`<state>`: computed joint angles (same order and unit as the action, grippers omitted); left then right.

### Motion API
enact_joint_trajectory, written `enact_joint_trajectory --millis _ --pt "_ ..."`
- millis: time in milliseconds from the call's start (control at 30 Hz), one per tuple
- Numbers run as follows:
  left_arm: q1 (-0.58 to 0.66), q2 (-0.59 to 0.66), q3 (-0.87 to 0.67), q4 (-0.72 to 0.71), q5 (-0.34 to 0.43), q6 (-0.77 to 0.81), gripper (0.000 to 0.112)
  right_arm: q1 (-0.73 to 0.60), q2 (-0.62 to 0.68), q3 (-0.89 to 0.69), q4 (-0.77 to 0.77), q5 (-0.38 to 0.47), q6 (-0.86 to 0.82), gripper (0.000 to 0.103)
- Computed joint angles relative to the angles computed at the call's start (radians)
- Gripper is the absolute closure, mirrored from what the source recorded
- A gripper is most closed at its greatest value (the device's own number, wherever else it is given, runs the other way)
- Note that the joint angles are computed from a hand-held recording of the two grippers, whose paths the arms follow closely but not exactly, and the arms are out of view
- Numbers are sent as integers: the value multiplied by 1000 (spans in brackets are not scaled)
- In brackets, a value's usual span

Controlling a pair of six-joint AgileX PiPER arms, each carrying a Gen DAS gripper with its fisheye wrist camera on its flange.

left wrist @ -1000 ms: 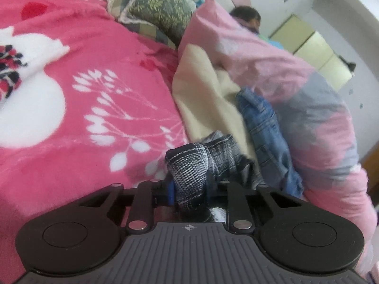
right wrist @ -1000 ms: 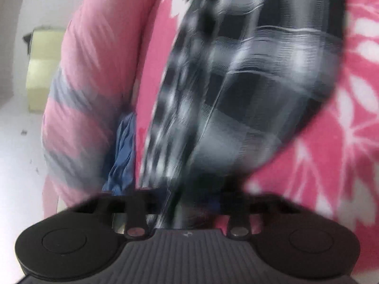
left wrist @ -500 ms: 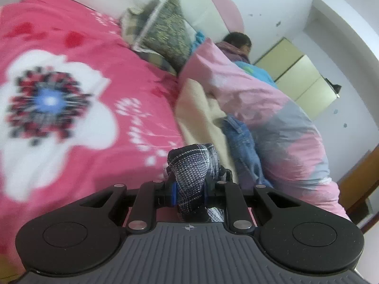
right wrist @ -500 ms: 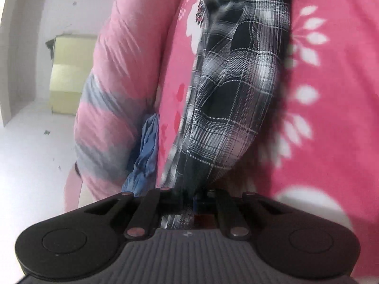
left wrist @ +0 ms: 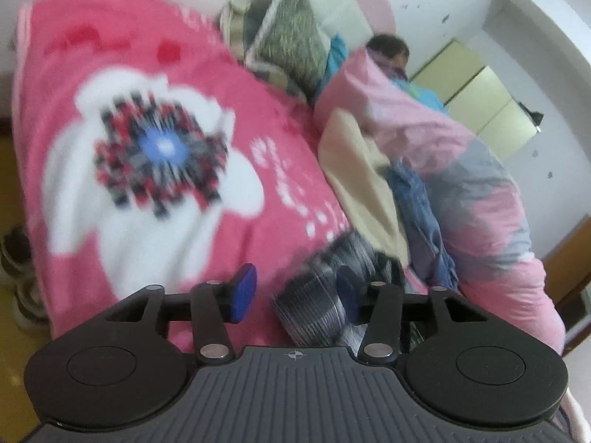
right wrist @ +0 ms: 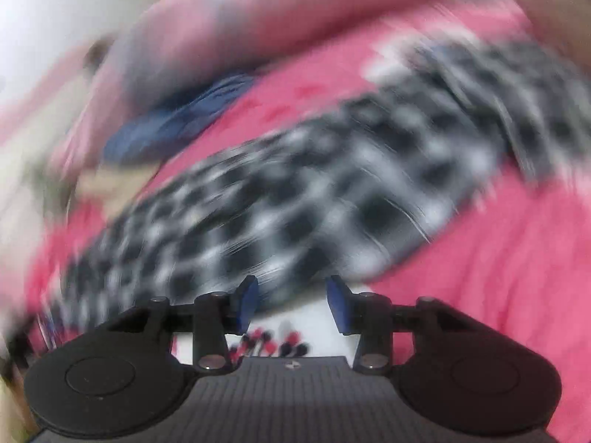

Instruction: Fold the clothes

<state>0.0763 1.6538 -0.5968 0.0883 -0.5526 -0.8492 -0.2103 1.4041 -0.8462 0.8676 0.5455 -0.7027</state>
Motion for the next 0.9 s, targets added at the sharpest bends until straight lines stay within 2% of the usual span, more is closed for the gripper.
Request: enact_joint_trajectory --millis 100,133,167,233,300,367,433,467,567,600,633,700,800,900 --pt "-17 -6 2 -87 -34 144 57 176 29 -90 17 -60 -138 59" --pt "-23 0 -14 -94 -25 181 57 236 68 -134 43 -81 -193 59" --pt "-23 7 -31 -80 -13 198 56 294 120 -187 81 -99 -256 59" --pt "-11 29 -80 39 30 132 55 405 279 -360 128 -95 -353 59" --pt "-14 52 -117 86 53 112 56 499 439 -545 115 -89 -402 59" --pt "-30 71 -135 50 57 165 58 571 580 -720 15 -92 -350 59" --pt "-46 88 -138 -11 34 240 63 631 710 -896 -160 -90 -217 59" --pt "-48 97 -138 -14 23 253 69 640 757 -955 -206 -70 -178 59" --pt "-44 121 -134 20 -5 245 77 634 877 -1093 -247 23 -131 61" --pt "-46 123 -126 17 -19 254 79 627 919 -1155 -249 78 -115 68" --pt "-48 124 -118 12 -34 264 80 621 941 -1183 -238 104 -111 81" --pt "-52 127 -103 5 -64 281 86 614 922 -1135 -184 64 -164 95" --pt "-57 124 -92 -19 -100 291 96 607 859 -1045 -103 -19 -249 98" --pt "-62 119 -109 -13 -104 279 101 622 864 -1080 -142 -56 -217 98"
